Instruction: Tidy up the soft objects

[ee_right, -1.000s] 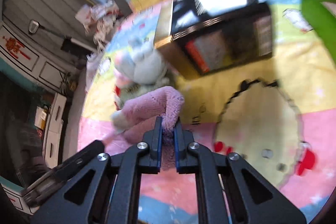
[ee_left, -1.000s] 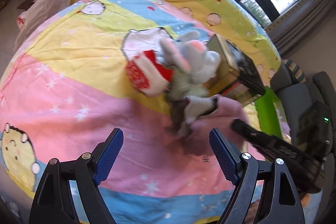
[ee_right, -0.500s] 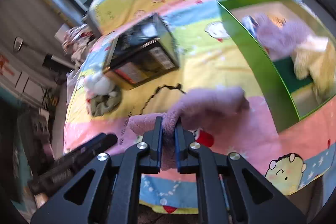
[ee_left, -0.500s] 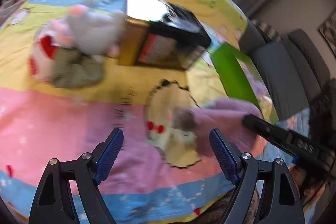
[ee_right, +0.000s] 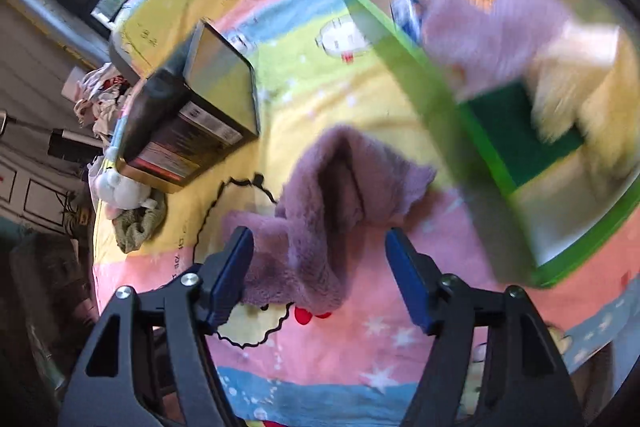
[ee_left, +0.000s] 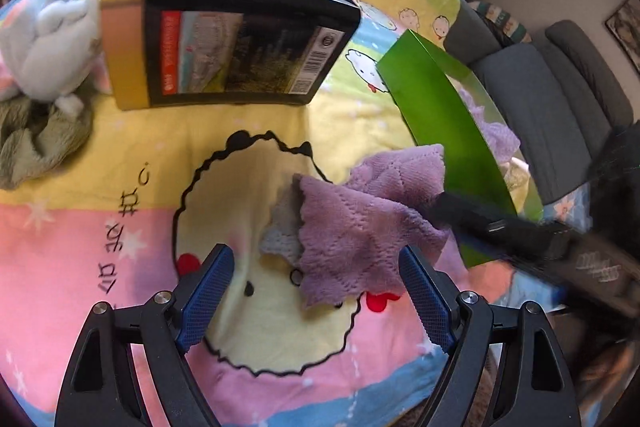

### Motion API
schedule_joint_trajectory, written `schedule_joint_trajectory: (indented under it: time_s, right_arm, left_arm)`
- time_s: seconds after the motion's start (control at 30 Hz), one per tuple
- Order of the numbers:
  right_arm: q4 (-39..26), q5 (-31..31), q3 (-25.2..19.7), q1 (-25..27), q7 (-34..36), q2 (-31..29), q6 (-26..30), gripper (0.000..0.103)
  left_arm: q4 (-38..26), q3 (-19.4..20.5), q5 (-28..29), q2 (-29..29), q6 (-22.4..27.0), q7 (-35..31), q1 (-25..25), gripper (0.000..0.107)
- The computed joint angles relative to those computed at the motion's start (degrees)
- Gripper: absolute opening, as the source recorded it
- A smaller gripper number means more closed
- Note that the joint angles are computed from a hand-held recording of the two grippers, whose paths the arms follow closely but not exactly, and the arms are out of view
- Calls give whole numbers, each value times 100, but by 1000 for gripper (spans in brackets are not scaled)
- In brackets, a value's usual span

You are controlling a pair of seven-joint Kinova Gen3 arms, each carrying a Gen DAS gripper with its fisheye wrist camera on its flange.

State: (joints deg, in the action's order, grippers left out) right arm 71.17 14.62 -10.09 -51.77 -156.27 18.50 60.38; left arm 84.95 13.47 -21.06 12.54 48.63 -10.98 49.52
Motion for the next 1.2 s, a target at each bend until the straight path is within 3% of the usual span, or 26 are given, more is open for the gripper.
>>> schedule_joint_trajectory:
  time_s: [0.07,0.2,0.3,0.4,0.53,0.7,0.83,0.87,0.93,1.03,1.1,1.17,1.2]
  right_arm:
    - [26,89,-145,169,193,-93,-207,78]
    - [-282,192,133,79,496,135,-146,79]
    - [-495,-113,37,391,938,372,-251,78]
    - [-881,-69,158,271,1274,591,38,76]
    - [-809,-286,100,333,1707,511,-265,73]
    - [-1200,-644,155,404,1951,844,234,73]
    - [-1191,-960,144,515,2100,959,342,71]
    - [-1158,-1022,148,535,2096,970,335,68]
    - [-989,-1198,98,611,2143,937,241,63]
    - [-560,-1313,51,645,2188,751,-71,55]
    - [-299,-1388,51,681,2084,611,-290,43]
    - [-33,-1612,-38,845,2109,492,-517,25]
    - [79,-1762,-108,947,2191,448,-622,22]
  left_arm:
    - [-162,-5,-58,113,179,-30,45,84]
    - [-171,-78,-84,146,124,54,76,84]
    - [-138,-87,-8,145,84,56,43,84]
    - [-223,-95,-65,178,198,89,97,84]
    - [-345,-113,-124,238,316,119,165,84]
    - [-454,-128,-134,276,370,132,203,81]
    - [-267,-48,186,198,-105,-163,-13,74]
    - [-275,-6,309,249,-171,-256,-91,74]
    - [-399,-89,294,378,-45,-277,-6,62]
    - [-614,-191,69,527,161,-290,196,59]
    - [-602,-193,178,543,31,-369,152,53]
    - [-693,-236,177,604,102,-409,181,53]
    - [-775,-257,135,647,193,-446,219,49]
